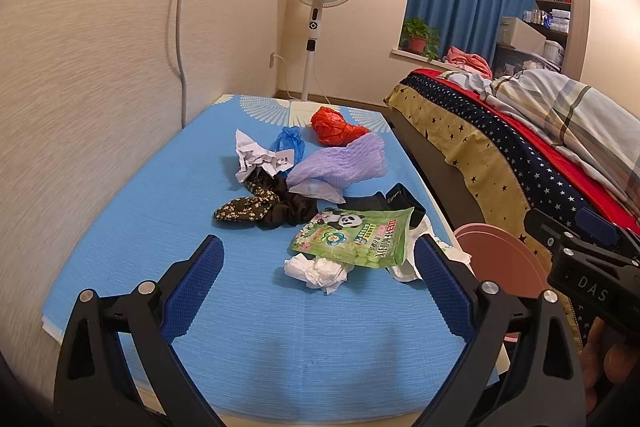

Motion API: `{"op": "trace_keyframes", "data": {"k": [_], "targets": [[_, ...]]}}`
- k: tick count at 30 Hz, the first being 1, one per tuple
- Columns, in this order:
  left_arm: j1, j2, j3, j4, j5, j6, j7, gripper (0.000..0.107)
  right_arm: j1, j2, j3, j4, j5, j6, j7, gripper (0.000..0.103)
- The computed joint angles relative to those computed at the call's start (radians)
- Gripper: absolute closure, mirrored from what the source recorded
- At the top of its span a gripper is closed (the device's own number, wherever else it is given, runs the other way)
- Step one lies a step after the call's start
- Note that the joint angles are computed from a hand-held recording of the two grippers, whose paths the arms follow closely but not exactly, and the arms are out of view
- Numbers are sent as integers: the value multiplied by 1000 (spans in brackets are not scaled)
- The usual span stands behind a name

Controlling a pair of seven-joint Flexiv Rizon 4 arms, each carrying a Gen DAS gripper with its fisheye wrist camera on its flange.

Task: Collect trash

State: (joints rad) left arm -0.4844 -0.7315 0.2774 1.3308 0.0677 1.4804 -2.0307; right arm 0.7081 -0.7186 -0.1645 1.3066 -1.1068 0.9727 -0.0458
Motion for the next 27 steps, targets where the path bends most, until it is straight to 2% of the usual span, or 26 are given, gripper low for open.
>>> {"op": "trace_keyframes", "data": {"k": [4, 7, 9, 15, 17, 19, 22, 27], "targets": [[3, -2, -3, -4, -3, -6, -4, 14, -2, -4, 6, -8, 10, 1, -11, 19], [10, -4, -13, -6, -7, -14, -3, 21, -6, -13, 13, -21, 32, 11, -28, 25], [10, -6, -11, -10, -6, -24, -6, 30, -8, -17, 16, -29, 50, 23, -39, 31], [31, -30, -22, -51, -12, -56, -23, 50, -27, -52, 30, -74, 136, 81, -105, 54], [37, -42, -22, -73, -12, -76, -29, 54, -40, -78, 43, -114, 193, 94, -154, 66], [42, -59, -16, -105, -10, -101, -43, 56, -47, -105, 47, -158, 250, 95, -195, 72], [50, -88, -2, -159, 1, -137, -76, 56, -65, -169, 59, -269, 345, 75, -271, 74], [76, -150, 6, -264, 23, -209, -141, 56, -96, -349, 115, -571, 508, -20, -425, 73]]}}
